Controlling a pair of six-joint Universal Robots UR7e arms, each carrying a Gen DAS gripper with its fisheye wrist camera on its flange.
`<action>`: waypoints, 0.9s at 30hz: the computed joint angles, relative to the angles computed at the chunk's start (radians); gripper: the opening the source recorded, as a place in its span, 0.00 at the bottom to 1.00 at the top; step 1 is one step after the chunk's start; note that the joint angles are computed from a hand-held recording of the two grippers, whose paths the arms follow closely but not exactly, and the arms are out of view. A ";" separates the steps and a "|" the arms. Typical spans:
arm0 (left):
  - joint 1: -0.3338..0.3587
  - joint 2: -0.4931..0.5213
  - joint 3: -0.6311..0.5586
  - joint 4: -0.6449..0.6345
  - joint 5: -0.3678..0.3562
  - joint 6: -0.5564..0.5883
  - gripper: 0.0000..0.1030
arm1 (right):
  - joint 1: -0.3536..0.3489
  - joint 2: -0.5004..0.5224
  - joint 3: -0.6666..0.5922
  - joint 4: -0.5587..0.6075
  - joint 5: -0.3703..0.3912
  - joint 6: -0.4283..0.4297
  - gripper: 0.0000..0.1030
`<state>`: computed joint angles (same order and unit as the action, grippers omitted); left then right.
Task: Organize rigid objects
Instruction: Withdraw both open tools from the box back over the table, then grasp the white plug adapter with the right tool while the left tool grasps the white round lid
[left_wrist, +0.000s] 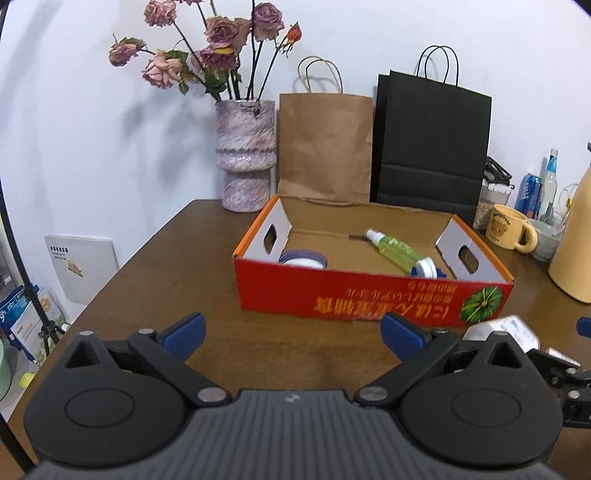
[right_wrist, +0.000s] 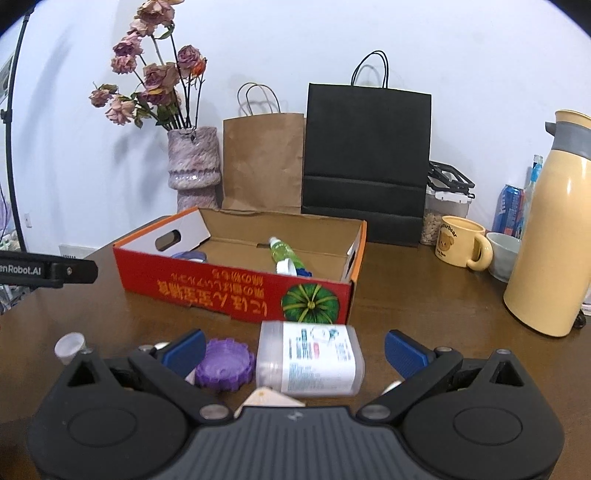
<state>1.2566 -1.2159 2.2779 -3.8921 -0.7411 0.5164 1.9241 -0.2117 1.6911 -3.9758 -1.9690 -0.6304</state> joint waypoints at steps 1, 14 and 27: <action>0.002 -0.002 0.006 0.000 0.002 -0.001 1.00 | -0.001 -0.002 0.010 -0.005 -0.001 0.000 1.00; 0.051 -0.038 0.081 -0.013 -0.004 0.004 1.00 | -0.012 -0.007 0.090 -0.030 -0.022 0.003 1.00; 0.095 -0.006 0.075 -0.019 -0.039 0.014 1.00 | -0.015 0.022 0.009 0.120 -0.092 0.062 0.98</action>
<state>1.3518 -1.2221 2.3526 -3.9115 -0.7803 0.5303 1.9088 -0.1902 1.6999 -3.8560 -2.0613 -0.5687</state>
